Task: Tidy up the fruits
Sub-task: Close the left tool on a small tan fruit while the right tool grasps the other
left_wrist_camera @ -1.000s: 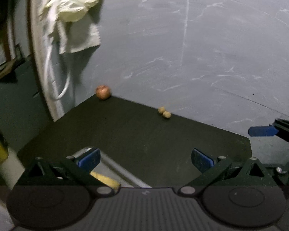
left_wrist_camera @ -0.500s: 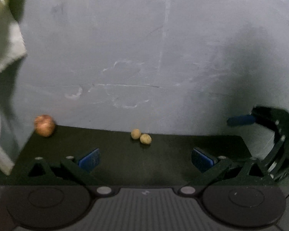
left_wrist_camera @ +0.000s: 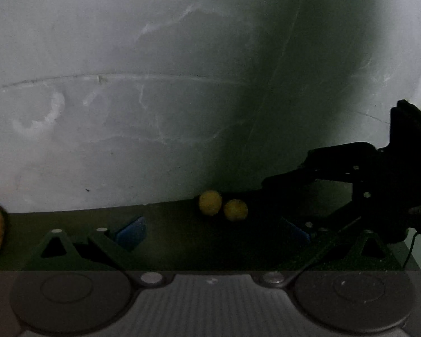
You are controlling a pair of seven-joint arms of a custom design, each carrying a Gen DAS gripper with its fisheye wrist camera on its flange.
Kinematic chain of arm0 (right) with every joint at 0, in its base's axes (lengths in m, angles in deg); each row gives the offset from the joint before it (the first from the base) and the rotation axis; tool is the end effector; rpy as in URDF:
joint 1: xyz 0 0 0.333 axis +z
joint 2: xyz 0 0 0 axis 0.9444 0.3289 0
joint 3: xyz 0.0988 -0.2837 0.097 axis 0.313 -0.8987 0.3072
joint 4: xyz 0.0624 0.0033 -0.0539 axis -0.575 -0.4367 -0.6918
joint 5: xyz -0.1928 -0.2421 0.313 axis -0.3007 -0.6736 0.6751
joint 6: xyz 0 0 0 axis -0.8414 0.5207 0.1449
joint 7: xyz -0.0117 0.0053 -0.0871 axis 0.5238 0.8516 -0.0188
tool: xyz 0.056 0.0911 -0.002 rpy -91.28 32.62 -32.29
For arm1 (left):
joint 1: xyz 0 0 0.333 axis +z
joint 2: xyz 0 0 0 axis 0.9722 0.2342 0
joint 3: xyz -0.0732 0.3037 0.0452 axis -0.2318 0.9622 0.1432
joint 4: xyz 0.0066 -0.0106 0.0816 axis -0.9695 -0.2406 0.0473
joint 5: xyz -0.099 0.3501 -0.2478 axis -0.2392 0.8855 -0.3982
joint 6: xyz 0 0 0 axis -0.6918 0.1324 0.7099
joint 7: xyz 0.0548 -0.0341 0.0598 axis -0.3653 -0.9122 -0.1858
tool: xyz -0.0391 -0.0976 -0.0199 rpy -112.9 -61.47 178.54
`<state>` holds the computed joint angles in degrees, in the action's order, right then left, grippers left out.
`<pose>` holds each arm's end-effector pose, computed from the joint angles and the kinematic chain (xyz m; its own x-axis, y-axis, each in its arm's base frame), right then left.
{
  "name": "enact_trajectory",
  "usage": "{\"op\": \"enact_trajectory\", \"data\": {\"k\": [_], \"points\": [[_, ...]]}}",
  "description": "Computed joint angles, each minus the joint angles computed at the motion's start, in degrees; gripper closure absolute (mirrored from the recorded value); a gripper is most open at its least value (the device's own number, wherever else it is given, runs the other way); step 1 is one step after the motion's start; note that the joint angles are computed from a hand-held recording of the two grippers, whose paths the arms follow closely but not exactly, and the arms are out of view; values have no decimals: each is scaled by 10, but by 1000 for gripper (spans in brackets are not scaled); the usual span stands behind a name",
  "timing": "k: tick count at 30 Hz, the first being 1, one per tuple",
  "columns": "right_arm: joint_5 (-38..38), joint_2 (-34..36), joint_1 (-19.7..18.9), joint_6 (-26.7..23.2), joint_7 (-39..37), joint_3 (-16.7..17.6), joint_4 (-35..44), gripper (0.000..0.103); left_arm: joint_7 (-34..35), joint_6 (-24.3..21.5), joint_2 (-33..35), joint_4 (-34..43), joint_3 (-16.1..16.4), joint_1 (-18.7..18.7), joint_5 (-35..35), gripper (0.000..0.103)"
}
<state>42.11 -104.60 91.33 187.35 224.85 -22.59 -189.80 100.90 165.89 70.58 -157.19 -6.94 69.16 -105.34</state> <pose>0.3249 0.3375 0.4786 0.0217 -0.9980 0.0596 -0.6575 -0.0592 -0.7511 0.5295 -0.1584 0.4754 -0.9403 -0.2505 0.2305 -0.3365 0.5810 -0.7411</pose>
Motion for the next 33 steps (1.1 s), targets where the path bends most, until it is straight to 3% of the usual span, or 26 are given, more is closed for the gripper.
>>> {"op": "enact_trajectory", "data": {"k": [8, 13, 17, 22, 24, 28, 33], "points": [[-21, 24, -12, 18, 12, -4, 2, 49, -12, -25, 39, 23, -7, 6, -21, 1], [-34, 34, -15, 31, 23, -7, 2, 56, -27, -25, 48, 24, -14, 11, -34, 1], [-31, 34, -13, 33, 18, -12, -3, 73, -34, -23, 54, 31, -19, 11, -33, 1], [-5, 0, 6, 19, 1, -19, -25, 75, -33, 10, 55, 23, -30, 4, -37, 2], [18, -29, 18, -2, -4, -18, -40, 75, -31, 39, 55, 13, -37, -5, -37, 5], [69, -96, 45, -56, 1, -9, -72, 75, -9, 106, 40, -14, -49, -26, -38, 35], [103, -144, 65, -91, 5, 3, -90, 75, 40, 190, 19, -51, -56, -60, -52, 46]]}}
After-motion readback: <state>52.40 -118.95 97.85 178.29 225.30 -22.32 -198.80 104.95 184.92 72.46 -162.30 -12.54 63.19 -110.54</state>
